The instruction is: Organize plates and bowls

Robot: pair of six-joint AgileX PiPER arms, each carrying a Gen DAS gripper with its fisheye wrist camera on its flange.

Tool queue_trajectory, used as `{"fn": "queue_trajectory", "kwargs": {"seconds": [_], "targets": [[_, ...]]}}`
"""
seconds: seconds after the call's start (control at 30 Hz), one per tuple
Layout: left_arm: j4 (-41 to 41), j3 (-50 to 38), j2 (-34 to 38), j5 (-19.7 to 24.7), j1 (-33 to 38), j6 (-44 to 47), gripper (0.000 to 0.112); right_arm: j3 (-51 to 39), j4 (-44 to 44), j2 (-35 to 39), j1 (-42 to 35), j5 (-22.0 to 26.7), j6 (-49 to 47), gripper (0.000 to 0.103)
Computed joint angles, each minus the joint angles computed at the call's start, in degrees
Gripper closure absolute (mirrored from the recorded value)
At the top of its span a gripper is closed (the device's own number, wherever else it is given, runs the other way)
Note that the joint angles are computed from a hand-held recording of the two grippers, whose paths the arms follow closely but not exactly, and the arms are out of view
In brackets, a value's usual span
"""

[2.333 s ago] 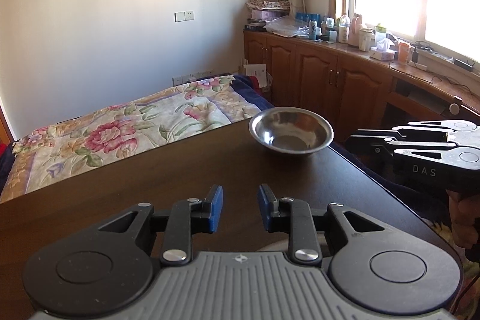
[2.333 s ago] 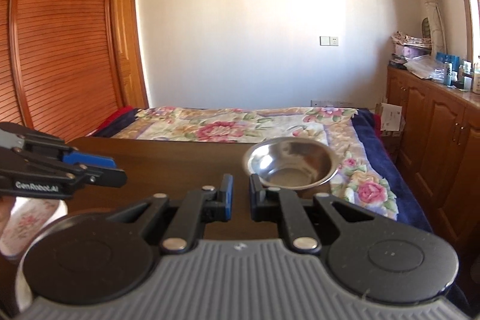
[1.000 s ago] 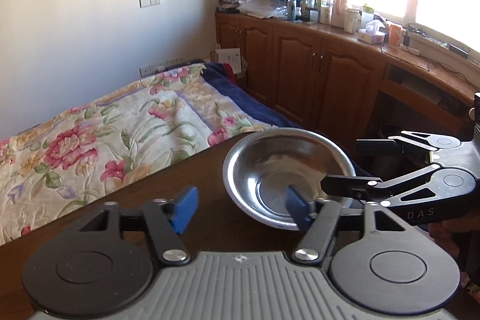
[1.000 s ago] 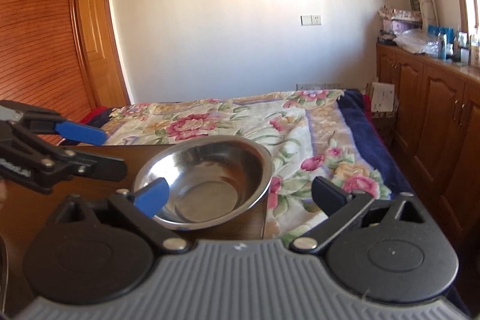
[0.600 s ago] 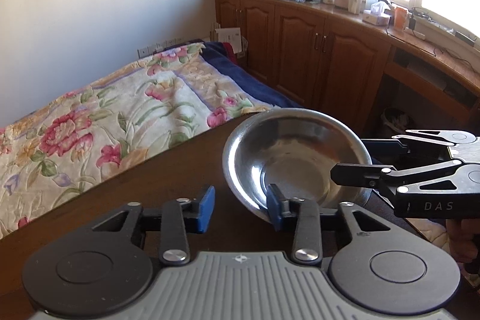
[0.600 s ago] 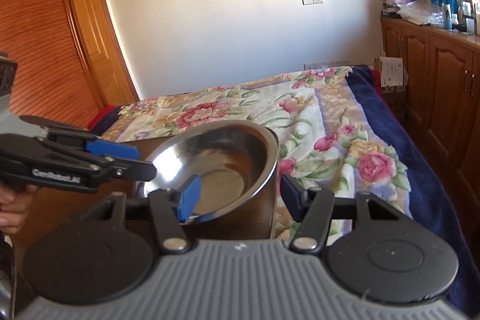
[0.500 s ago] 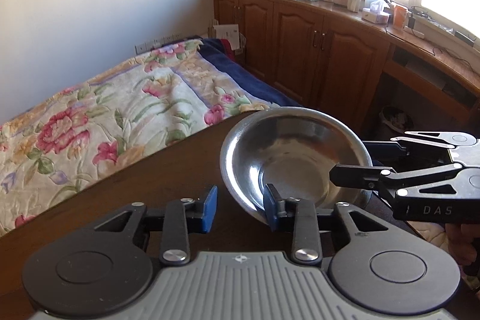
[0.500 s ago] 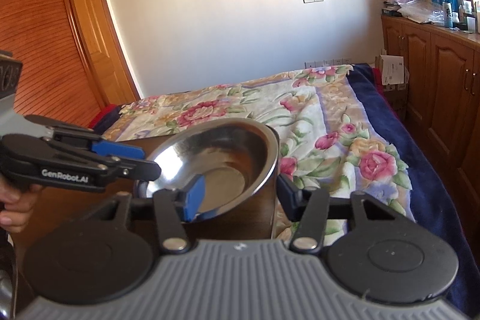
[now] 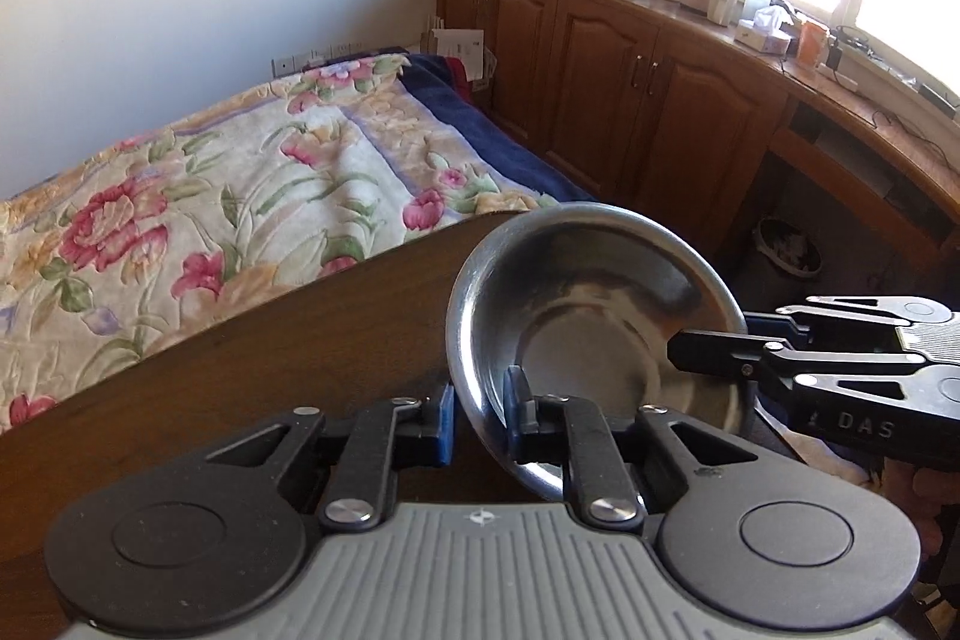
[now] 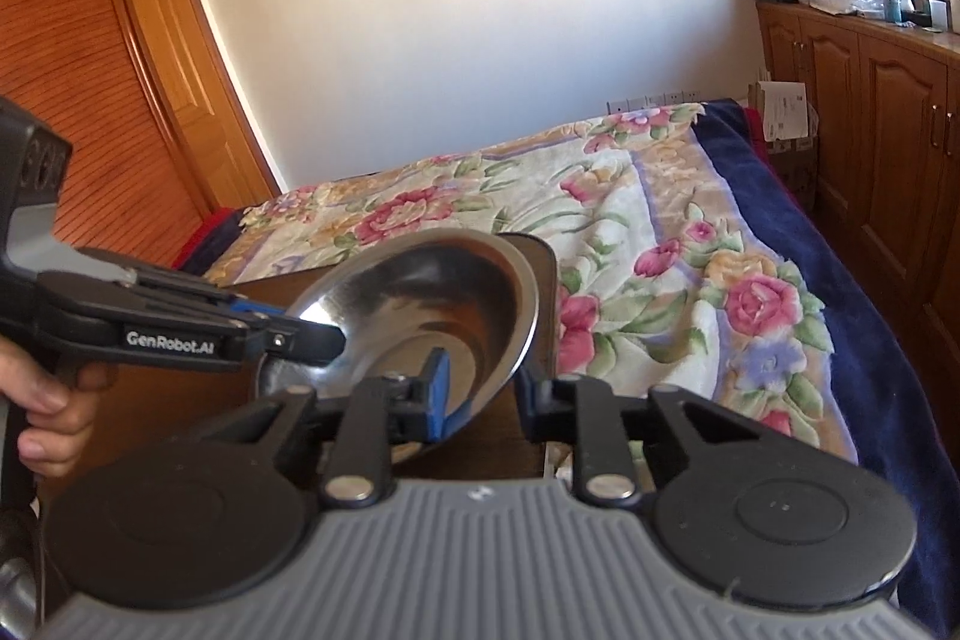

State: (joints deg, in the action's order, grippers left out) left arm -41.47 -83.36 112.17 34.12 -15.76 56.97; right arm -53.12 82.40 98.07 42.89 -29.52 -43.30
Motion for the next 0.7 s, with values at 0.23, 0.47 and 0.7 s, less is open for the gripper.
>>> {"fn": "queue_trajectory", "kwargs": {"seconds": [0.23, 0.47, 0.7], "targets": [[-7.3, 7.7, -7.7, -2.3, 1.3, 9.3, 0.097, -1.0, 5.5, -1.1, 1.9, -1.8, -4.6, 0.085], [-11.0, 12.7, -14.3, -0.8, 4.5, 14.1, 0.097, -3.4, 11.6, -2.8, 5.5, -6.0, -11.4, 0.085], [-13.6, 17.7, -20.0, 1.5, 8.4, 18.2, 0.097, -7.0, 16.5, -3.0, 9.6, -9.9, -18.0, 0.086]]}}
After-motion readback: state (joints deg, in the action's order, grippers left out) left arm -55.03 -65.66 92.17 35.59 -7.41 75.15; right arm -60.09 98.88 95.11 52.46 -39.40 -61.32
